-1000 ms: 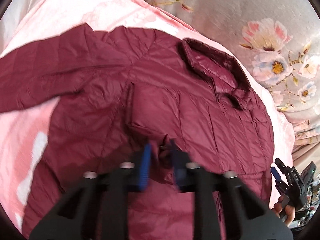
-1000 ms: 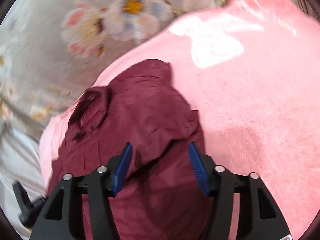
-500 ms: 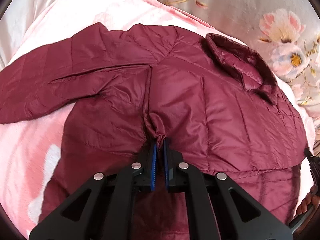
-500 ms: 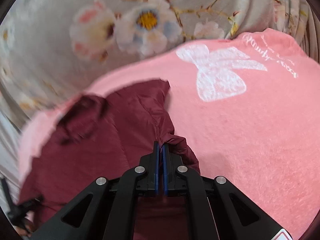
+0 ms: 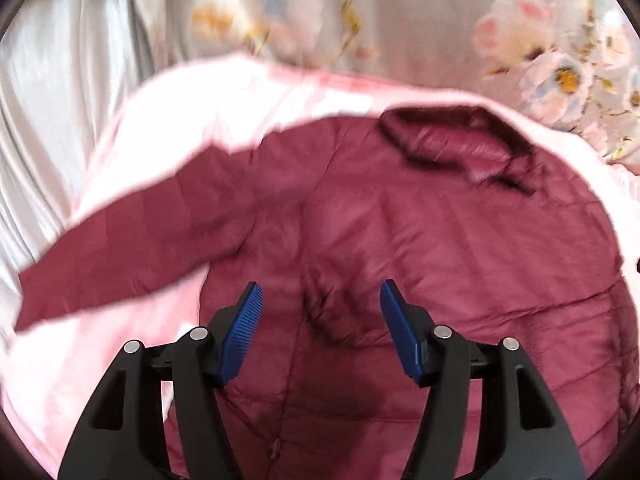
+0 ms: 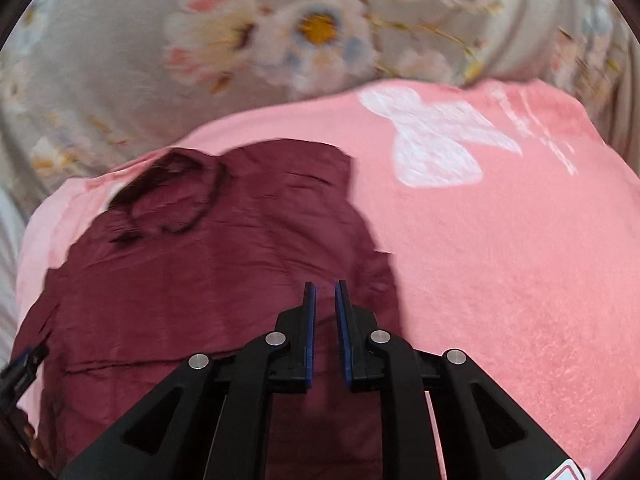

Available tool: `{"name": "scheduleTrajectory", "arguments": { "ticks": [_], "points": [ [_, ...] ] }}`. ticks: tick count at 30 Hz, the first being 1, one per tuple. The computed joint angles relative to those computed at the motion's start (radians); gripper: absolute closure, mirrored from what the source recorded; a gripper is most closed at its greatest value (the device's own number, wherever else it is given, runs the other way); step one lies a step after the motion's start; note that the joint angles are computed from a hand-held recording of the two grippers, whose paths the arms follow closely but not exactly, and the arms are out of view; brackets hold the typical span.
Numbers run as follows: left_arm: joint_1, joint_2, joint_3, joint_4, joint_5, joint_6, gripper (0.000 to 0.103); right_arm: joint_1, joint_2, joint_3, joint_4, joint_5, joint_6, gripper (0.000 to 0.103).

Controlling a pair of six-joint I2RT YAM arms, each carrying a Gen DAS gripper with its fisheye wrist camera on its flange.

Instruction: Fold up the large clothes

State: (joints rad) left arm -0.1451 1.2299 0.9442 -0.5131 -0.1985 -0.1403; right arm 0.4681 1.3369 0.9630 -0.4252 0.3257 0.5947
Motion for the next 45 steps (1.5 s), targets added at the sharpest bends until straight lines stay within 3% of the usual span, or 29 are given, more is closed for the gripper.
{"name": "scheduleTrajectory", "arguments": {
  "ticks": [3,6,11,16,23,38,42,45],
  "points": [
    [-0.091,0.036,0.093,-0.032,0.029,-0.053,0.032,0.092,0.097,0.105,-0.012,-0.010,-0.038,0.090],
    [-0.173,0.166,0.149,-0.022,-0.014,-0.087,0.032,0.168,0.242,0.204,-0.011,0.014,-0.067,0.090],
    [-0.208,0.292,0.100,0.063,-0.060,-0.111,0.032,0.203,0.400,0.252,0.008,-0.010,-0.055,0.090],
    [-0.208,0.280,0.025,0.144,-0.051,-0.147,0.024,0.194,0.404,0.216,0.069,-0.029,-0.044,0.090],
    [-0.208,0.292,0.029,0.145,-0.054,-0.158,0.017,0.232,0.424,0.231,0.051,0.054,-0.058,0.090],
    [-0.212,0.309,0.046,0.120,-0.079,-0.177,0.006,0.218,0.411,0.208,0.075,0.029,-0.054,0.090],
    [-0.169,0.277,0.022,0.131,-0.001,-0.182,0.005,0.209,0.405,0.201,0.084,0.013,-0.052,0.090],
    [-0.097,0.151,-0.045,0.096,0.115,-0.167,0.005,0.202,0.399,0.194,0.093,-0.005,-0.051,0.090]
  ]
}}
